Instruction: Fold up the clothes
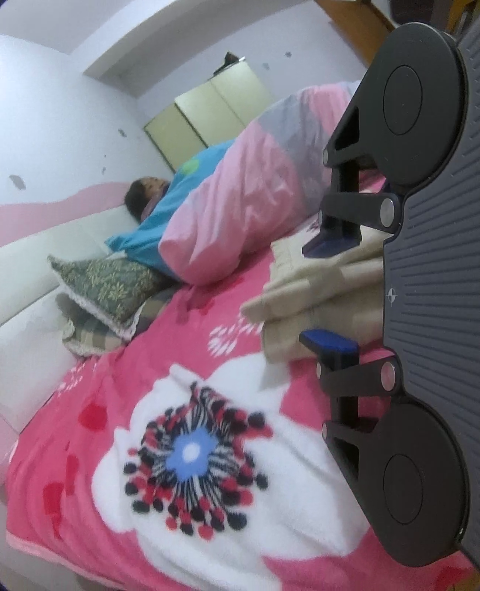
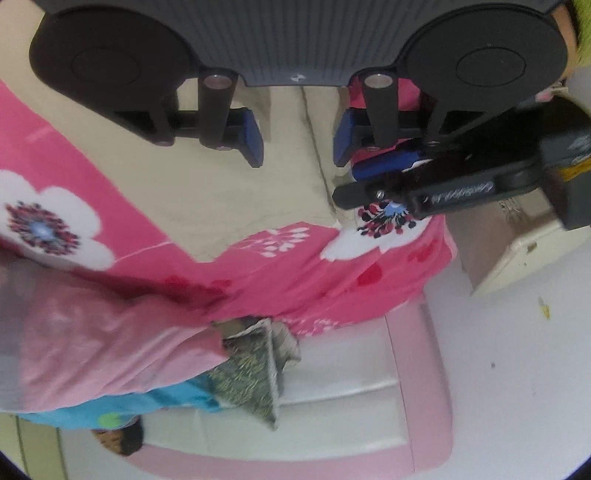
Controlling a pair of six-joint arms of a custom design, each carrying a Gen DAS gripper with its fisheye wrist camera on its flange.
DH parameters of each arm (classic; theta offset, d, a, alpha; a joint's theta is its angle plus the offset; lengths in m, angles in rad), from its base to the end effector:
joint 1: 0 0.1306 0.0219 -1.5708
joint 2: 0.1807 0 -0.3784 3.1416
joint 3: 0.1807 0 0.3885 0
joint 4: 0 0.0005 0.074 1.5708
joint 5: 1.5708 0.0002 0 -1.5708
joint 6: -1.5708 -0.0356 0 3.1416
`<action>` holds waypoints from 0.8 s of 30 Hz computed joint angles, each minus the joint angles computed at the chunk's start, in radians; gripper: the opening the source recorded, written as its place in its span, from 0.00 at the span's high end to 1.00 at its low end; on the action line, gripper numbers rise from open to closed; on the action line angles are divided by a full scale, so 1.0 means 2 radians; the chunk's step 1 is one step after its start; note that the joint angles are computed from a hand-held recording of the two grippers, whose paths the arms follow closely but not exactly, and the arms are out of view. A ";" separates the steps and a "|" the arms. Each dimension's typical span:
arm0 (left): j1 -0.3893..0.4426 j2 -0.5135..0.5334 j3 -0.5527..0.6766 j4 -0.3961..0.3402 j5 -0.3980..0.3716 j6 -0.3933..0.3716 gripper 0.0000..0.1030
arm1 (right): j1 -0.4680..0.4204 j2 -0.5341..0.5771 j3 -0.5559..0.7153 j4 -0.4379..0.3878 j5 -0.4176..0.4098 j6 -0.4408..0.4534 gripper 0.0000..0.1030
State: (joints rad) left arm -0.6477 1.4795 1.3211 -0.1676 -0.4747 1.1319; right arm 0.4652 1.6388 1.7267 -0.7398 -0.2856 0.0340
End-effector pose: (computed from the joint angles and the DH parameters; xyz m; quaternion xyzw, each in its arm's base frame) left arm 0.4396 -0.3128 0.4122 -0.3224 0.7338 -0.3200 0.5052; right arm 0.5212 0.2722 0.4657 -0.2803 0.8441 0.2185 0.4015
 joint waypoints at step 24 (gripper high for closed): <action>0.003 -0.007 -0.016 -0.001 -0.007 0.030 0.71 | 0.014 0.014 0.000 0.019 0.006 -0.024 0.92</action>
State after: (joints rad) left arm -0.6416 1.4656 1.2900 -0.1699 -0.4888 1.1925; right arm 0.4941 1.6675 1.7274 -0.7017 -0.2731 -0.0140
